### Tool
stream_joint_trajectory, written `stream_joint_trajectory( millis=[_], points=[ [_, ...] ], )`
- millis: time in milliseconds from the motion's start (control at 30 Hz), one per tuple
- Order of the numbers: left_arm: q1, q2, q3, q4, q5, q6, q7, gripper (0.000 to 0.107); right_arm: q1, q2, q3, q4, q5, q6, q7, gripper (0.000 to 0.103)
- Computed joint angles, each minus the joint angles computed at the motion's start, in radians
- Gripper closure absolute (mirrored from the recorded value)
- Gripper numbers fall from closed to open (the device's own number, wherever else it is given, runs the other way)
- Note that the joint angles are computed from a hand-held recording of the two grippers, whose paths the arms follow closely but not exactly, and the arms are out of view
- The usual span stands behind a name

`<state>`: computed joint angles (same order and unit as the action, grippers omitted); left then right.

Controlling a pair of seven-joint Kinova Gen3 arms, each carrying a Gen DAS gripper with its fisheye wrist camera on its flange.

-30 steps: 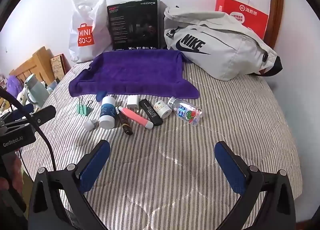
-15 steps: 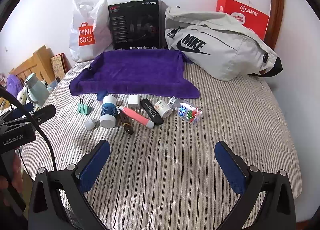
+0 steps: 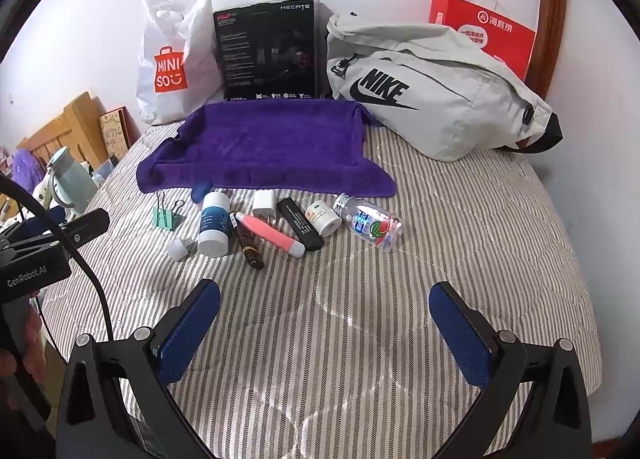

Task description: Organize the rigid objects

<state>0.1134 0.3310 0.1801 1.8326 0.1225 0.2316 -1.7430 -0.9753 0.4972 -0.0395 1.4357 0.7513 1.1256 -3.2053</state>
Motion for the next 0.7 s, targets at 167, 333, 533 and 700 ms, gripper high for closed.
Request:
stream_joint_trajectory(
  millis=[167,333,533,700],
  points=[
    [0.0,0.002,0.0,0.0,0.002,-0.002,-0.001,0.004,0.001,0.002,-0.001,-0.005,-0.004,0.003,0.006,0.0],
    [0.005,0.002,-0.004,0.003,0.0,-0.006,0.003,0.004,0.001,0.0,0.0,-0.003,-0.003,-0.002,0.001,0.0],
    [0.007,0.001,-0.007,0.008,-0.004,-0.011,0.008,0.004,-0.003,0.003,0.001,-0.009,-0.002,0.006,0.003,0.0],
    [0.004,0.0,-0.004,0.01,-0.005,-0.013,0.007,0.004,-0.002,0.004,-0.001,-0.01,-0.005,0.009,0.007,0.0]
  ],
)
